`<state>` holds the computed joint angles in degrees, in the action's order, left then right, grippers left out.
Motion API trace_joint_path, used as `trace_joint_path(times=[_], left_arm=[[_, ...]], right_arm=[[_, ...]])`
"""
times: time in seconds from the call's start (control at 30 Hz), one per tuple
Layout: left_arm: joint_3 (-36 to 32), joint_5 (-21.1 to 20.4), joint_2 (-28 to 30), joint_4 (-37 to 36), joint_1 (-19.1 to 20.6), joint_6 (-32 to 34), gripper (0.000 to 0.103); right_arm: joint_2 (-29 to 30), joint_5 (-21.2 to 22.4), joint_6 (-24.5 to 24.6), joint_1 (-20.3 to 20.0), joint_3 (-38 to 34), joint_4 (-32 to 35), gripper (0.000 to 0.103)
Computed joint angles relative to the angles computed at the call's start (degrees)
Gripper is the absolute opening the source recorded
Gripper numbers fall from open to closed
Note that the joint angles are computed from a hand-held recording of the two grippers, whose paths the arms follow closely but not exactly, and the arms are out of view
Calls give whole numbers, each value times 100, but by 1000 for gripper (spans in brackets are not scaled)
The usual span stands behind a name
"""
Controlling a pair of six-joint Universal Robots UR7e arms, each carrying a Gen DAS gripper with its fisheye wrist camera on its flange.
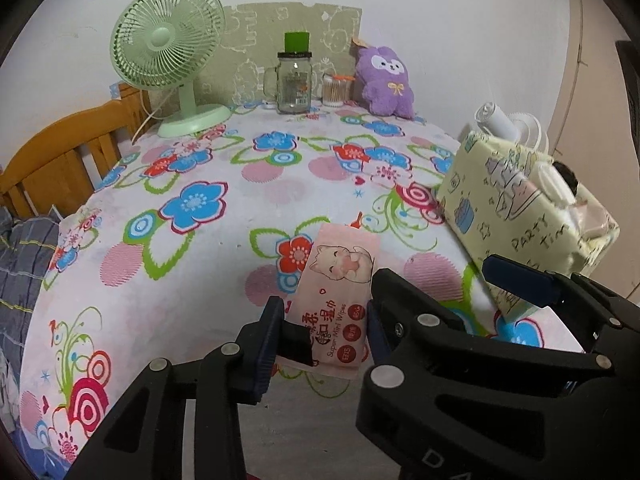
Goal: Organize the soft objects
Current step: 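Grasp the pink wipes pack with the left tool, then carry the pink wipes pack with the left tool over the gift box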
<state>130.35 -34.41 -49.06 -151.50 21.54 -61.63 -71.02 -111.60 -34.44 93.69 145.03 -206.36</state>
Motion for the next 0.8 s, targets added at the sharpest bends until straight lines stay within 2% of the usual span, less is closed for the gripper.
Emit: trace_joint_path(times=[0.8], left_arm=[[-564, 544, -255, 1371, -463, -743, 42]], right_arm=[[-1162, 262, 7, 380, -163, 963, 85]])
